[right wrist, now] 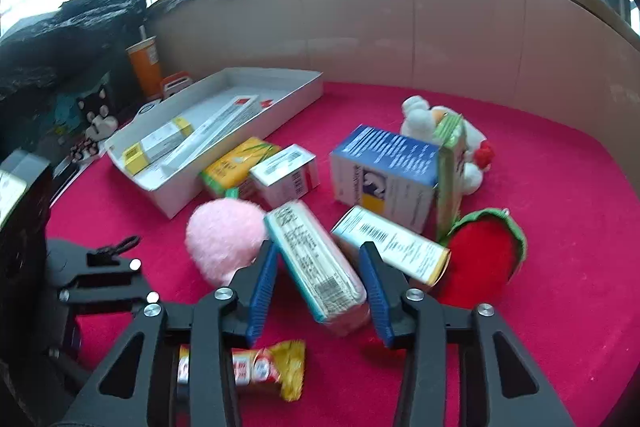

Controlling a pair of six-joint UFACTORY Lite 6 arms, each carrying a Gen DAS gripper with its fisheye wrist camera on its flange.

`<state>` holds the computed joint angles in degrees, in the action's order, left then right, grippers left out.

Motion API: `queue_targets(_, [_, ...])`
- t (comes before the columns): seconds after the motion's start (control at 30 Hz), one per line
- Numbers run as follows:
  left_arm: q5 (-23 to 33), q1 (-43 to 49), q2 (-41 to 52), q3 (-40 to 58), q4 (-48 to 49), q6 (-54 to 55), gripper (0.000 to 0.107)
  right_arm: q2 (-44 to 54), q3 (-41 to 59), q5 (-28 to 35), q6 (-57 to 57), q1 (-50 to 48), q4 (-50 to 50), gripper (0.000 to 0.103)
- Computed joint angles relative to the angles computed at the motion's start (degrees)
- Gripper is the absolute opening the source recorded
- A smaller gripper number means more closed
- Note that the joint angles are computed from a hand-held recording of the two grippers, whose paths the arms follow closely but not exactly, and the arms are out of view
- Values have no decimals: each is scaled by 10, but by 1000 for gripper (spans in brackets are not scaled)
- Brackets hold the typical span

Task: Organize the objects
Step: 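Move to the scattered items and close the right tool on the white-teal box, then lower the left tool onto the yellow snack bar and close it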

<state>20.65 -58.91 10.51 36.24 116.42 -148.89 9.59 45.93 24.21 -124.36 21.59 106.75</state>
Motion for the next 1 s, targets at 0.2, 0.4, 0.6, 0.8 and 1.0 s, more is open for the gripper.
queue_targets(0.2, [6, -8, 11, 11, -39, 43, 40, 34, 22, -22, -6, 13, 20, 45])
queue_targets(0.4, [29, -22, 45, 47, -103, 104, 40, 64, 46, -54, -9, 33, 26, 33])
queue_targets(0.6, [57, -44, 55, 56, -156, 133, 40, 54, 32, -60, -46, 29, 85, 30])
queue_targets(0.8, [87, -72, 68, 70, -207, 174, 36, 32, 9, -44, -91, 12, 146, 30])
queue_targets(1.0, [109, -84, 101, 103, -234, 218, 24, 11, -13, -28, -140, 4, 201, 30])
